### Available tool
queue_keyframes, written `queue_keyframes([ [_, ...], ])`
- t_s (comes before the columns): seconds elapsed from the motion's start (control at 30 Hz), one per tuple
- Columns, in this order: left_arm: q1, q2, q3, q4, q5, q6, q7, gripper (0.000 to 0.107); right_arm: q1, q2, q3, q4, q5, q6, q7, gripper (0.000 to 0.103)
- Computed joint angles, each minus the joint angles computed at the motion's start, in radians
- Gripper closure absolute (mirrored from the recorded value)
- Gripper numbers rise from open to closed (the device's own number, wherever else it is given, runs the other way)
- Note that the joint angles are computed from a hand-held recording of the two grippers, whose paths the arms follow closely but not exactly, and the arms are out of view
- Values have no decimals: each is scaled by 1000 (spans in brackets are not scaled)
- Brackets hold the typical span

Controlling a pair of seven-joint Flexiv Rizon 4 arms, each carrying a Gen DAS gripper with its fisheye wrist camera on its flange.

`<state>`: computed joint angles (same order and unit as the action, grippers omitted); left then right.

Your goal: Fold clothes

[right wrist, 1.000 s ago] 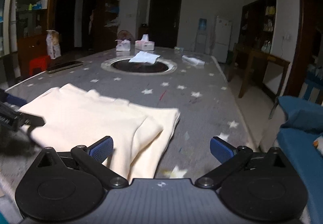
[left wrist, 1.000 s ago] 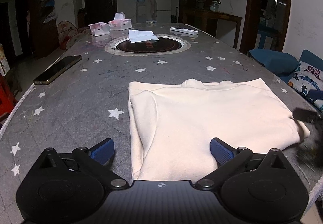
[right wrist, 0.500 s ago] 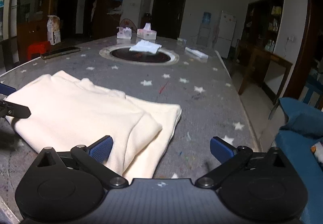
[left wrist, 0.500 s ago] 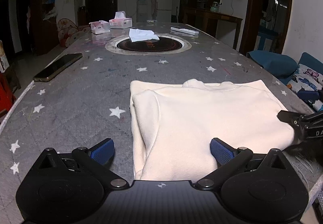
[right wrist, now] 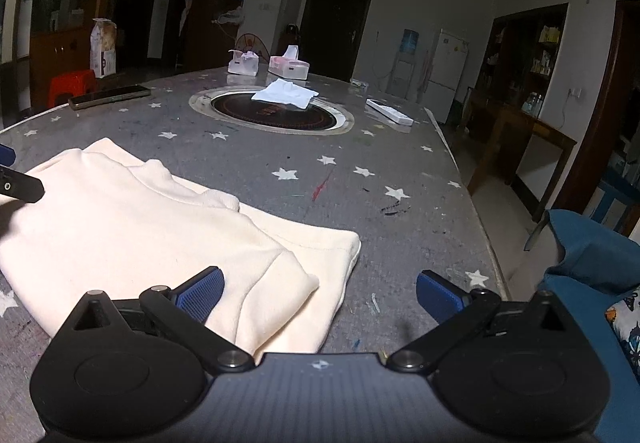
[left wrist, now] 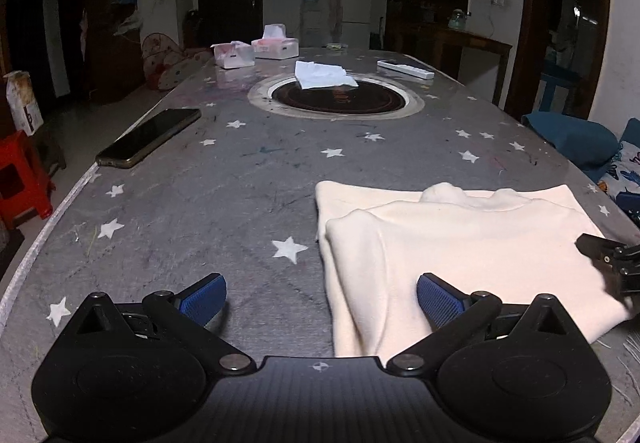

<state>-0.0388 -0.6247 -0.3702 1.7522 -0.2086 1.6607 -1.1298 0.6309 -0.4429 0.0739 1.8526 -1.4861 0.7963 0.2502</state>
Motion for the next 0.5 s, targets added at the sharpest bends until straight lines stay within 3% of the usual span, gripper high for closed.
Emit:
queue_keyframes([
  [0.17,-2,-6,-5,-29,1,13,-2,4,0,2,1,3,-1,-2,3,0],
  [0.4,-160,-58,204,-146,-4,-47,-50,4,1,-1,1,0,3,-4,-5,0],
  [0.5,-154,-62,200,-150,-4,-49,-56,4,-13,3,1,6,2,30,12,0],
])
